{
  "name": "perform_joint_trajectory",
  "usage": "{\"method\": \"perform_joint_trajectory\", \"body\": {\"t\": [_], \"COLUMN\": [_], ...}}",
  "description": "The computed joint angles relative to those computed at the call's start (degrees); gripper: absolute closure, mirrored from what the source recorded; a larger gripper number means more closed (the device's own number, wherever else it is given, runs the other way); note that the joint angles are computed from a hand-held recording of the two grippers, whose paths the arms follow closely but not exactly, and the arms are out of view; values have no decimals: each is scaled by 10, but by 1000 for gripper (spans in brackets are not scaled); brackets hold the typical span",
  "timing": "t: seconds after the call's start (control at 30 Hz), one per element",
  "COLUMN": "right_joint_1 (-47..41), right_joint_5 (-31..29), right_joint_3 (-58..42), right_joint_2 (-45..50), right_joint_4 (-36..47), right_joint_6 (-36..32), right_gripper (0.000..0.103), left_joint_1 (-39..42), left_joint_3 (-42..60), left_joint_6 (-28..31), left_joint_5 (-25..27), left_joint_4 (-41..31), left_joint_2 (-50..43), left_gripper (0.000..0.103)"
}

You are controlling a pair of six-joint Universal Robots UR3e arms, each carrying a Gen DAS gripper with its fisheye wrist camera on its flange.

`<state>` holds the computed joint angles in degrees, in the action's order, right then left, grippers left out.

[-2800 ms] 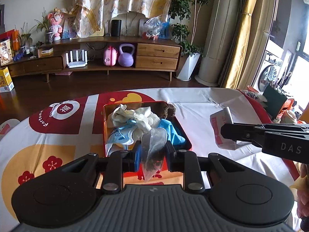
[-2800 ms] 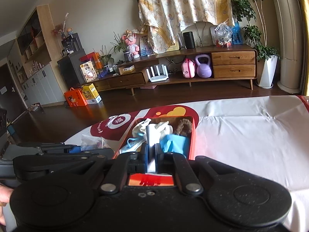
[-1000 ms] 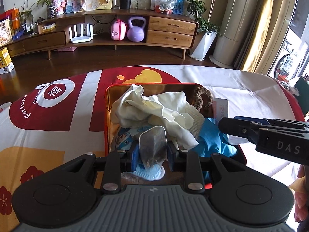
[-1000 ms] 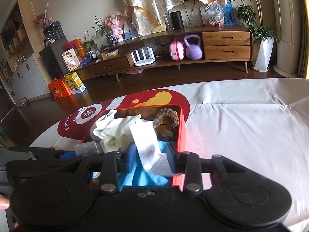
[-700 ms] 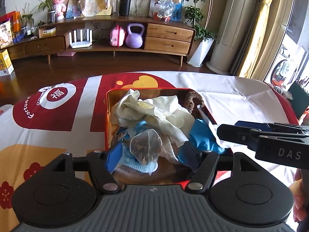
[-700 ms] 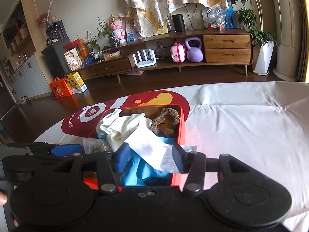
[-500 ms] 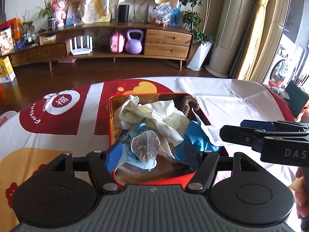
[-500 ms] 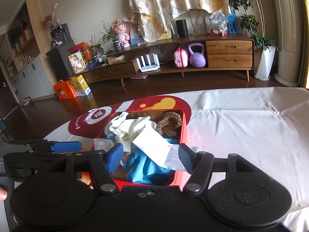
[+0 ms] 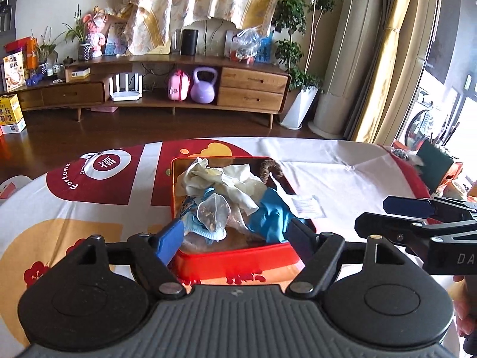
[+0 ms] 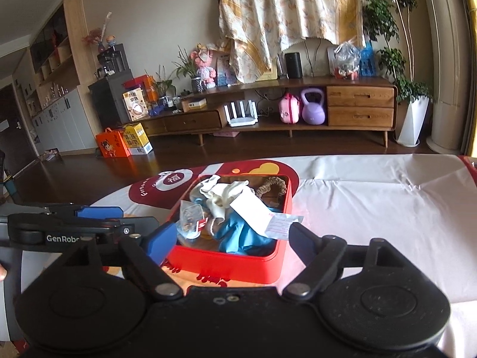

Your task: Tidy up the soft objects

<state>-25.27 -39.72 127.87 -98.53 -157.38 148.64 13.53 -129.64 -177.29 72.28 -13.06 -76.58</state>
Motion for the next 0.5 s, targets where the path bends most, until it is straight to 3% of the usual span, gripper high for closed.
{"method": "perform_joint_trajectory", "body": {"t": [0.37, 0.5], "right_joint_1": [-92, -128], "right_joint_5": [66, 87], "right_joint_3": [83, 95], "right_joint_2": [-177, -251], "right_joint_4": [145, 253], "right_joint_6": [-97, -156], "right_gripper": [1, 0], "left_joint_1": [34, 37], "left_joint_3": [-74, -93], "left_joint_6": [15, 25], "left_joint_5": [-36, -33], "left_joint_4": [-86, -116], "left_joint_2": [171, 226], "left_gripper": [22, 10]}}
